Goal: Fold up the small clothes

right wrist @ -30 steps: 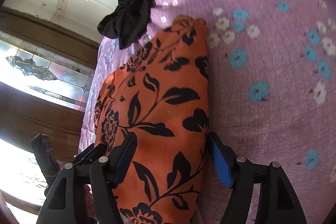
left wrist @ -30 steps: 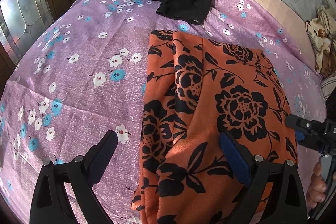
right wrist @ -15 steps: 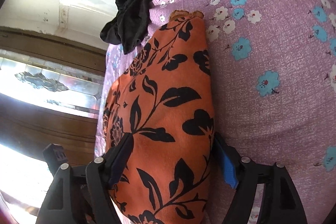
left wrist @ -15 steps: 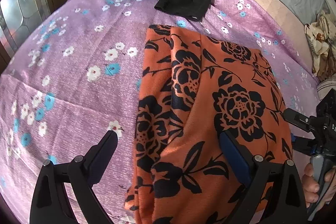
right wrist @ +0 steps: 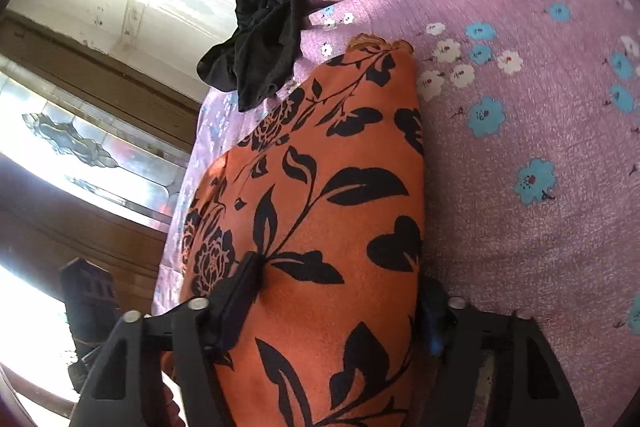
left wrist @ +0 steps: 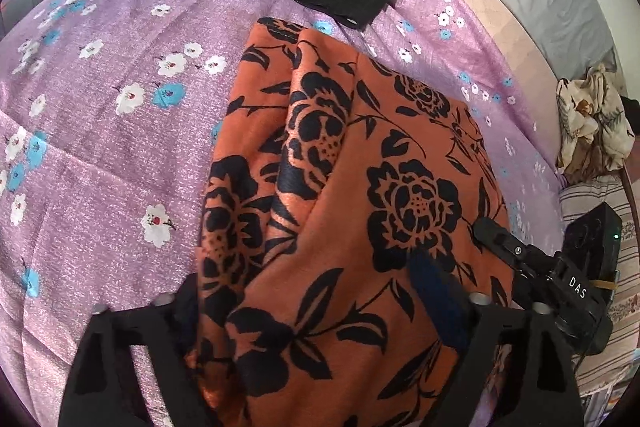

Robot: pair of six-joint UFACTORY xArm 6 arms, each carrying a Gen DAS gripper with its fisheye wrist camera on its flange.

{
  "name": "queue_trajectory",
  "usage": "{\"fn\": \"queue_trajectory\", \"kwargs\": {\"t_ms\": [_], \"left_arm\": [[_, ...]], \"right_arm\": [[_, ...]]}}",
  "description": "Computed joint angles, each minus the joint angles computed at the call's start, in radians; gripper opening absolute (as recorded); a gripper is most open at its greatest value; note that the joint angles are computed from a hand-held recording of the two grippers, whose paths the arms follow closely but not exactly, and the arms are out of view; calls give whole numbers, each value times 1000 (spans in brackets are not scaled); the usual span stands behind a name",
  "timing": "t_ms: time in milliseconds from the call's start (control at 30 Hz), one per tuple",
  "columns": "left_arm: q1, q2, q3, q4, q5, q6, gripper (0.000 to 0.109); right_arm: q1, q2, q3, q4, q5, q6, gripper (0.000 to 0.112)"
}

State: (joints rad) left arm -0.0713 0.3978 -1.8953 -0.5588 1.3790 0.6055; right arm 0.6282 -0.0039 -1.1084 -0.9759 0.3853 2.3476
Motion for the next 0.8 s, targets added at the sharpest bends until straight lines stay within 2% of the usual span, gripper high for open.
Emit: {"fn": "queue_trajectory", "kwargs": {"t_ms": [200, 367, 533, 633, 800], "left_arm": [[8, -14, 19, 0, -32, -8, 60], [12, -49, 50, -9, -75, 14, 40], [7, -92, 93, -27, -107, 52, 35], [15, -113, 106, -56, -73, 79, 34], [18, -182, 167, -95, -31, 142, 32]], "right_arm": [[30, 12, -49, 56, 105, -93, 53], [59, 0, -76, 50, 187, -131, 46], [92, -12, -115, 38, 266, -176, 40], [126, -14, -146, 50, 343, -222, 40], [178, -65, -145, 30, 448, -221, 39]]}}
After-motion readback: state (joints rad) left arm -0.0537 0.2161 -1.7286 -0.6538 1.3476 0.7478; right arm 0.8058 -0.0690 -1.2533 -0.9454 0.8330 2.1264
